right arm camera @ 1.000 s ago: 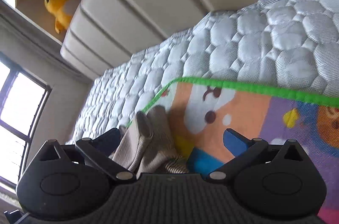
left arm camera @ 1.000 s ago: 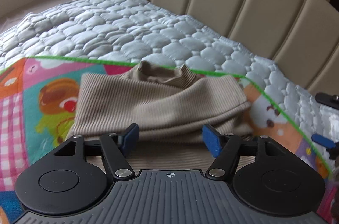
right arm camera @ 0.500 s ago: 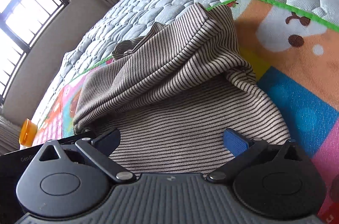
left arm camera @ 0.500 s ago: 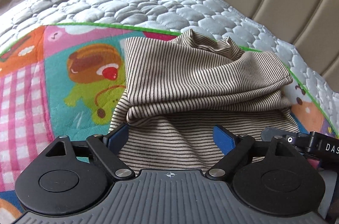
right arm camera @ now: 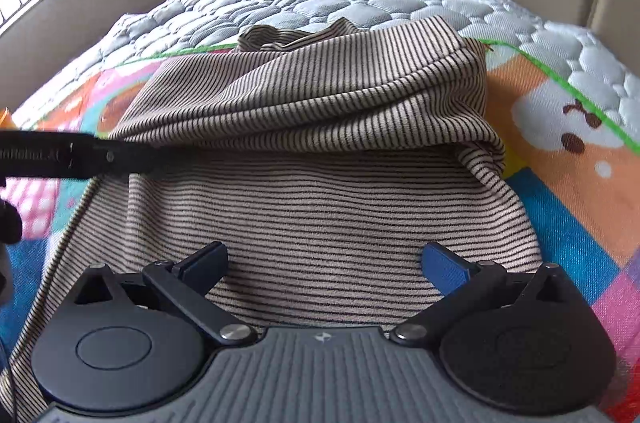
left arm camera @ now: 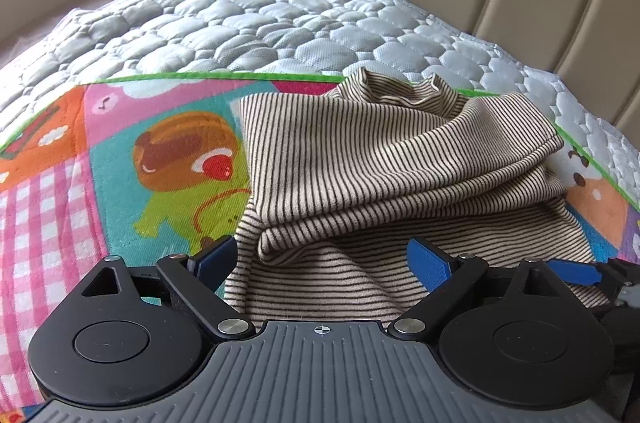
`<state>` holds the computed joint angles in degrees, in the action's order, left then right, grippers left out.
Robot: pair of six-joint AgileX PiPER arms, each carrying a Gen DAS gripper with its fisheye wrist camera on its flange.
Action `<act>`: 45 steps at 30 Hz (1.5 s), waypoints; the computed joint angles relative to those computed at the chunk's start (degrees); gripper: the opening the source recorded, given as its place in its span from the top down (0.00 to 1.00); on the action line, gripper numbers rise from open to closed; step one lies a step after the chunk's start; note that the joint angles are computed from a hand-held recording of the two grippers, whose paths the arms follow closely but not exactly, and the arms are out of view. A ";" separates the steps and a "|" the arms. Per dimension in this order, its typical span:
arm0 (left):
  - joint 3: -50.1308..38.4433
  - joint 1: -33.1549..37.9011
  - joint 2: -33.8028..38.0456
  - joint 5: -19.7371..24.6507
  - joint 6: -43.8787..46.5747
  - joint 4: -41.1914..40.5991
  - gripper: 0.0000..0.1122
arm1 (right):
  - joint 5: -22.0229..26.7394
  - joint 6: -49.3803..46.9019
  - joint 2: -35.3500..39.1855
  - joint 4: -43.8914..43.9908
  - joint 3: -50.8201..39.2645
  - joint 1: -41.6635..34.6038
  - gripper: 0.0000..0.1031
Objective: Fold clothes
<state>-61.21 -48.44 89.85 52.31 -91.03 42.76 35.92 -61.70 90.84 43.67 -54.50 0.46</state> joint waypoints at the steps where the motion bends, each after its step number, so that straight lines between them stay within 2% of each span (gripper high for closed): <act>1: -0.05 0.02 0.03 0.32 -0.10 0.11 0.15 | 1.09 -2.00 -0.83 1.03 0.10 -0.67 0.00; 3: -0.12 -0.03 0.10 1.07 -0.36 0.40 0.15 | 2.96 -5.80 -2.79 4.33 0.47 -2.75 0.00; 5: 0.02 -0.52 0.08 1.81 -0.67 1.34 0.15 | 1.81 -6.55 -3.50 8.00 -0.42 -4.16 0.00; 7: 0.37 -0.92 0.15 1.99 -0.32 2.74 0.14 | 0.52 -7.23 -4.02 11.73 -1.44 -5.39 0.00; 11: 0.28 -0.47 1.19 1.39 1.50 5.08 0.14 | -4.90 -2.81 1.07 11.76 -8.80 -4.33 0.01; 13: 1.05 0.54 0.83 -0.66 1.42 5.65 0.14 | -6.76 -2.37 5.16 11.42 -13.76 -3.25 0.11; 15: 2.59 1.75 -0.39 -3.30 0.03 5.99 0.14 | -7.60 1.14 9.58 8.86 -19.29 -2.19 0.27; 17: 3.82 2.91 -1.59 -5.22 -1.52 5.98 0.13 | -7.68 7.90 14.12 3.03 -24.46 -0.58 0.28; 18: 4.30 3.41 -2.08 -5.94 -2.27 6.01 0.13 | -7.29 11.70 16.36 -0.69 -27.04 0.29 0.31; 19: 4.66 3.78 -2.41 -6.46 -2.83 6.08 0.13 | -5.21 13.98 18.23 -3.02 -29.16 0.49 0.38; 20: 4.96 4.10 -2.67 -6.93 -3.25 6.11 0.13 | -3.13 15.76 20.11 -4.84 -31.28 0.68 0.62; 21: 5.26 4.43 -2.93 -7.39 -3.67 6.13 0.13 | -2.12 15.25 20.12 -4.37 -31.10 0.37 0.71; 22: 5.46 4.65 -3.06 -7.70 -3.93 6.17 0.13 | -1.19 14.45 20.11 -3.66 -30.82 0.04 0.72; 26: 5.68 4.76 -2.64 -8.43 -4.51 6.62 0.13 | -3.17 3.77 14.68 1.30 -23.47 -2.66 0.83; 28: 5.71 4.84 -2.35 -9.07 -4.49 6.57 0.13 | -2.60 1.40 14.09 0.51 -21.40 -4.32 0.83; 30: 5.32 4.42 -1.75 -8.52 -4.15 6.60 0.13 | -3.61 -4.38 13.69 4.03 -18.65 -5.39 0.83; 35: 3.79 2.85 -0.15 -4.11 -2.53 6.62 0.13 | -7.61 -1.91 12.40 2.37 -16.30 -3.27 0.83; 38: 4.73 2.69 -1.28 -4.06 -5.03 8.64 0.13 | -7.42 -1.91 10.33 1.97 -14.78 -4.01 0.82; 39: 5.57 2.71 -2.15 -5.08 -6.79 10.14 0.13 | -7.54 -1.89 9.55 2.05 -14.46 -4.20 0.82; 41: 8.30 2.94 -4.54 -10.28 -12.11 15.28 0.13 | -8.26 -6.38 7.13 7.08 -12.78 -4.70 0.82; 43: 10.50 3.27 -5.79 -16.36 -17.31 21.12 0.13 | -5.30 -14.24 5.65 15.82 -12.08 -6.05 0.82; 45: 11.36 3.48 -5.10 -20.82 -19.66 25.30 0.13 | -1.55 -16.21 5.48 17.72 -12.64 -6.47 0.82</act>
<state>-49.86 -44.95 84.75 31.49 -110.69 68.05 34.36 -77.90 96.32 61.39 -67.15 -6.02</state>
